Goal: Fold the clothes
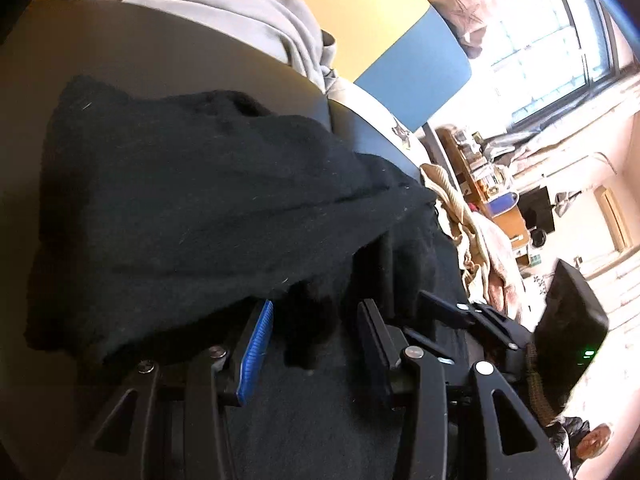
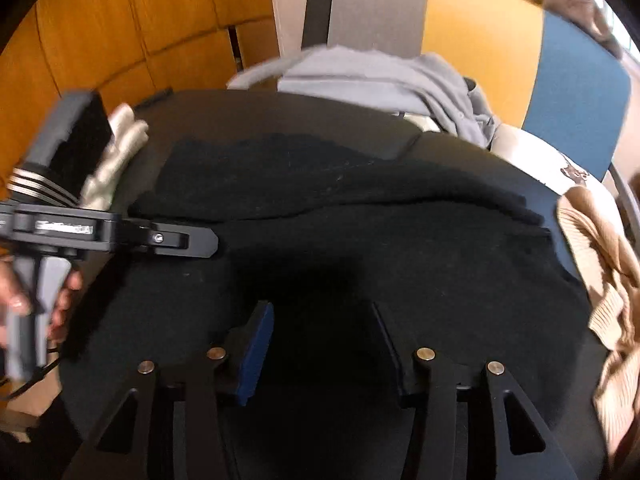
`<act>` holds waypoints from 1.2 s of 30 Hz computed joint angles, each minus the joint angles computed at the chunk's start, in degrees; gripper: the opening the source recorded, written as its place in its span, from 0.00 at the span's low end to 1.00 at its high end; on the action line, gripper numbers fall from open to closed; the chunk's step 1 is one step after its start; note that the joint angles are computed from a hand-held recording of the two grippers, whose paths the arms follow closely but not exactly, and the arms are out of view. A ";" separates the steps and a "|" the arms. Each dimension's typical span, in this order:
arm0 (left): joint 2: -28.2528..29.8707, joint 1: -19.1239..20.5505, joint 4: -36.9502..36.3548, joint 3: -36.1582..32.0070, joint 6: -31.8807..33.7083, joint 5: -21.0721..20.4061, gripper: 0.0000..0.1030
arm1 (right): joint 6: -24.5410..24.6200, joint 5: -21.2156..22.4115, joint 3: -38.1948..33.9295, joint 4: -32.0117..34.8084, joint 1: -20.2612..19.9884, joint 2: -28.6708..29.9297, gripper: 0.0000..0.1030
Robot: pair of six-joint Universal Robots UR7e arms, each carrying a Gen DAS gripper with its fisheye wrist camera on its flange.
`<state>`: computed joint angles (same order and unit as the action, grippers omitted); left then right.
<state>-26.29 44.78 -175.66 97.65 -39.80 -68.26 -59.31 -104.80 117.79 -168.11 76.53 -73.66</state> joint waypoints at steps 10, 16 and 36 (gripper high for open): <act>-0.74 -1.55 4.10 1.04 3.96 6.00 0.05 | 6.00 2.22 1.36 -1.22 -4.37 -4.89 0.04; -2.29 -1.61 5.07 2.78 2.53 8.52 0.05 | 8.55 7.90 3.03 1.53 -10.96 -8.75 0.04; -5.22 1.72 -20.77 15.62 -4.51 -0.90 0.29 | 27.58 19.99 -17.42 15.99 -11.36 -0.73 0.43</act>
